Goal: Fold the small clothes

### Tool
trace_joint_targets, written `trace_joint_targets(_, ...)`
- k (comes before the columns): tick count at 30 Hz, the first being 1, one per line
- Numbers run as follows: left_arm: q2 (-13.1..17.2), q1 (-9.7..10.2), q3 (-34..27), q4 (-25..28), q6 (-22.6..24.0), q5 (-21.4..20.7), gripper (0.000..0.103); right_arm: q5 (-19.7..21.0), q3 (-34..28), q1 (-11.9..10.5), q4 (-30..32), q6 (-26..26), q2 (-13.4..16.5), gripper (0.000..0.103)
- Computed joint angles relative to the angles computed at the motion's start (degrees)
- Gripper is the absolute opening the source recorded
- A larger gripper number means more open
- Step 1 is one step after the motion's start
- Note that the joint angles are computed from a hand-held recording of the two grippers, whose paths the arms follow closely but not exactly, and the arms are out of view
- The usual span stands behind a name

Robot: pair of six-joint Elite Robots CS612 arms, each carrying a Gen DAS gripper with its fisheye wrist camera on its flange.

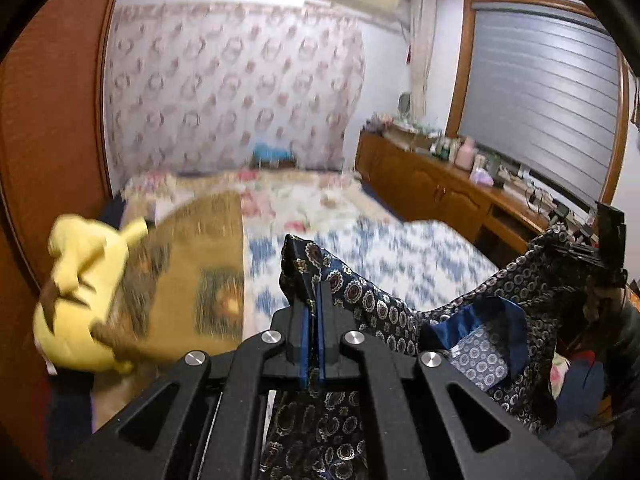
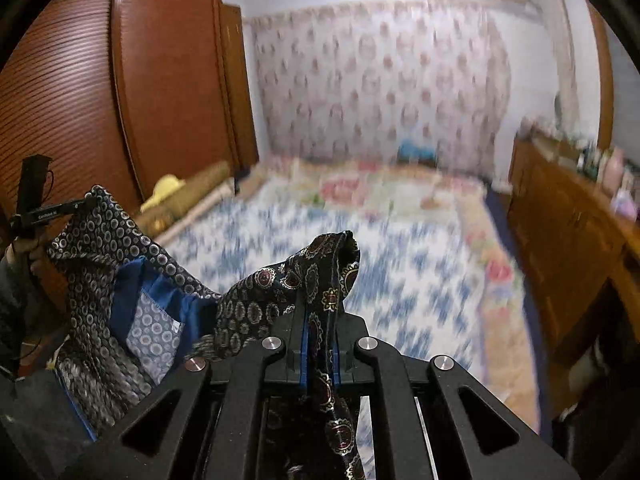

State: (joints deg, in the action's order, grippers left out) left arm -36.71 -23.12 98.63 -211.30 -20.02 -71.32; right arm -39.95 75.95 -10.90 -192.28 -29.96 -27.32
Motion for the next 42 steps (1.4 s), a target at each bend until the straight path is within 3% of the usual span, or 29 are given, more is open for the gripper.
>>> trace_joint_targets(6,-1.48,0.57,-1.62,-2.20,2.93,3.42,0.003,0.05,-0.44,-0.51,-10.02,5.15,-1.38,0.007)
trace_joint_targets(14,-1.89,2.16,-5.26,-2.25,5.23,5.70,0.003,-2.73,-4.07,0.14,-17.00,11.16,-2.09,0.007)
trace_joint_targets(21,0.79,4.23,-10.04,4.88,3.99,8.21,0.003,-11.89,-9.90,3.11,-10.13,9.68,0.56,0.008)
trace_joint_targets(27,3.76,6.07,-14.46,12.80,0.53,6.90,0.003,-17.87,-14.90,5.73,-1.82,8.96,3.12,0.008)
trace_joint_targets(30,5.20,6.99,-16.71,19.01,-2.06,5.11,0.006,-22.25,-17.72,7.28,5.51,8.56,4.45,0.017)
trace_joint_targets(34,6.29,8.26,-16.62,20.51,-6.35,-0.42,0.029,-26.22,-20.43,8.49,12.85,7.40,6.52,0.033)
trace_joint_targets(37,6.32,8.07,-15.06,19.17,-6.89,-1.38,0.039,-29.51,-20.10,9.00,14.00,6.33,7.41,0.036)
trace_joint_targets(39,6.14,7.93,-13.95,18.96,-6.97,-2.25,0.040,-30.76,-20.41,9.25,15.30,6.09,7.69,0.039)
trace_joint_targets(42,5.94,7.40,-12.53,18.47,-6.60,-2.11,0.057,-32.02,-23.05,9.90,17.86,6.66,8.26,0.042)
